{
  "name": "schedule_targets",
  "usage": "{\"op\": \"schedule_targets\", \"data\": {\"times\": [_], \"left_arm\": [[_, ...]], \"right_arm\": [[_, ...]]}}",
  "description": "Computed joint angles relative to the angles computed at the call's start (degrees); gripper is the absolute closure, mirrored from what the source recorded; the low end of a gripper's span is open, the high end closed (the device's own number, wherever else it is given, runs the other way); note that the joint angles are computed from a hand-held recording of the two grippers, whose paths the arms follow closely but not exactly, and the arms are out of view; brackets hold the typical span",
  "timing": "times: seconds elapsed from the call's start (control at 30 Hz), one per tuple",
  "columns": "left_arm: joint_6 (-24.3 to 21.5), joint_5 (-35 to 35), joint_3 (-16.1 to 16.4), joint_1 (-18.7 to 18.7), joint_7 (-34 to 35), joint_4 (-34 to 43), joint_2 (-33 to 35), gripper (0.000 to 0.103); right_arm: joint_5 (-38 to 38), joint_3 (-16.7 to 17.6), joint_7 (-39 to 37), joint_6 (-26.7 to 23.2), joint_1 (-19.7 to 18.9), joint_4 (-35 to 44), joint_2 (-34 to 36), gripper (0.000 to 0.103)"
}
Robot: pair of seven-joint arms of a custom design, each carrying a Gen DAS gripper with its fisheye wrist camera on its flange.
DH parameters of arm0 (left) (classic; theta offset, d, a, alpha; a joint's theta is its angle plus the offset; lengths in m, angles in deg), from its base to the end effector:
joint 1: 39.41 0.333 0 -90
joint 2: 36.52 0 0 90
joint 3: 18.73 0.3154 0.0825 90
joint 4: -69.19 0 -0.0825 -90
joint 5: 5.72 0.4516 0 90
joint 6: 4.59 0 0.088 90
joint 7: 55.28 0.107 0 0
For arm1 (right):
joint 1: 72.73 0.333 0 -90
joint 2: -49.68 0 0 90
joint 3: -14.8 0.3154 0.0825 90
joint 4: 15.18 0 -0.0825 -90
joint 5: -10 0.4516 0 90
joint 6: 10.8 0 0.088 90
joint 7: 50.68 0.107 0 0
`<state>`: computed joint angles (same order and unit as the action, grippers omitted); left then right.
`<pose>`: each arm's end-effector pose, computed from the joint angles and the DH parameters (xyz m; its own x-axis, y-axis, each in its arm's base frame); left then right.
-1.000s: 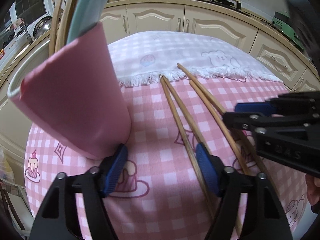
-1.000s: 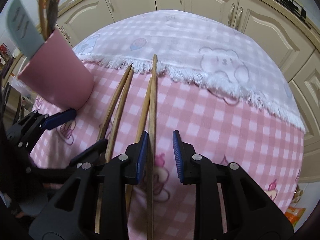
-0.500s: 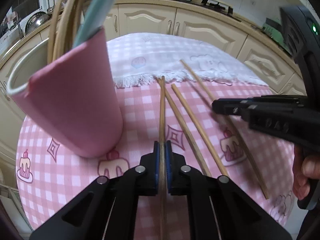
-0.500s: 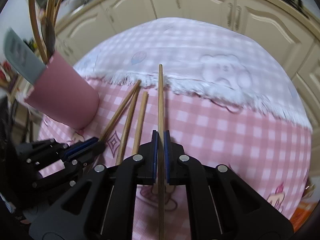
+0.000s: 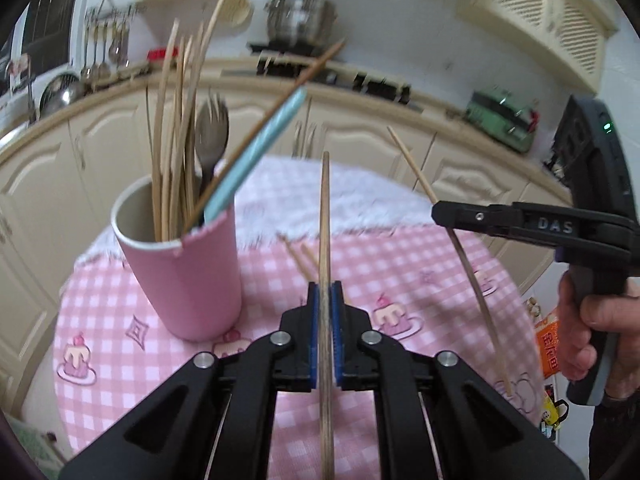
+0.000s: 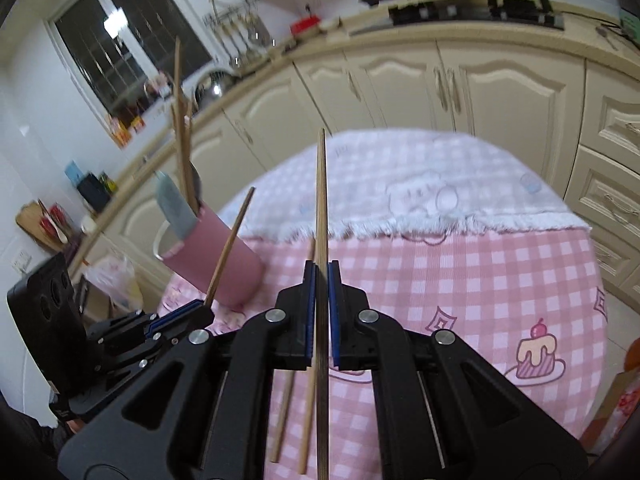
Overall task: Organize utensils
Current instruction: 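Lift the chopsticks with both tools and carry them above the pink cup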
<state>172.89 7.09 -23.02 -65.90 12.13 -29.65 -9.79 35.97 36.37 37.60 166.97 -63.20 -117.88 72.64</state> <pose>0.6546 -0.4022 0.3850 -0.3982 -0.9030 0.1613 -0.6212 0.1361 -0.7718 0.6723 0.3263 0.4048 0.2206 -0.8560 -0.4676 -0.7255 0.1764 -0.6652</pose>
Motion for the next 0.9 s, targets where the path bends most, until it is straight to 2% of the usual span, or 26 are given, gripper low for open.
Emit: {"op": "schedule_targets", "data": {"times": [0.1,0.2,0.27,0.37,0.43,0.57,0.67,0.8,0.87,0.9], "left_arm": [[6.0,0.9,2.4,-1.8,-0.5,-3.5,-2.5,0.098],[12.8,-0.3,5.3,-4.4,1.1,-6.6,-4.8,0.098],[17.6,-2.0,6.9,-5.7,3.1,-8.7,-6.5,0.098],[22.8,-6.6,8.4,-7.3,6.8,-10.2,-8.3,0.098],[25.0,-8.1,7.6,-6.1,8.3,-10.1,-8.8,0.098],[27.9,-11.9,7.2,-4.3,12.1,-7.9,-8.2,0.098],[29.3,-9.2,3.6,1.3,9.1,-3.9,-5.8,0.098],[29.7,-8.4,-0.3,6.3,7.5,-0.3,-3.6,0.098],[29.5,-8.8,-1.8,8.1,7.8,2.3,-1.8,0.098],[29.5,-9.3,-2.4,8.7,8.3,3.5,-1.0,0.098]], "right_arm": [[2.0,5.3,-1.8,5.7,-4.1,-2.4,-1.6,0.097],[0.0,6.7,-0.2,10.3,-4.7,-2.8,-2.2,0.097],[-2.0,10.7,0.8,14.1,-8.0,-3.9,-2.9,0.097],[-5.6,12.2,2.8,18.4,-8.5,-2.8,-2.6,0.097],[-8.4,12.4,3.9,20.3,-8.0,-0.5,-1.2,0.097],[-11.3,8.4,3.6,22.1,-2.2,6.8,2.5,0.097],[-12.3,4.5,3.2,21.8,3.4,14.8,7.2,0.097],[-9.9,-4.4,2.4,20.4,12.6,25.2,12.7,0.097],[-9.5,-7.5,3.1,19.4,15.5,29.1,15.0,0.097],[-8.1,-10.8,3.0,18.7,18.1,31.4,16.3,0.097]]}}
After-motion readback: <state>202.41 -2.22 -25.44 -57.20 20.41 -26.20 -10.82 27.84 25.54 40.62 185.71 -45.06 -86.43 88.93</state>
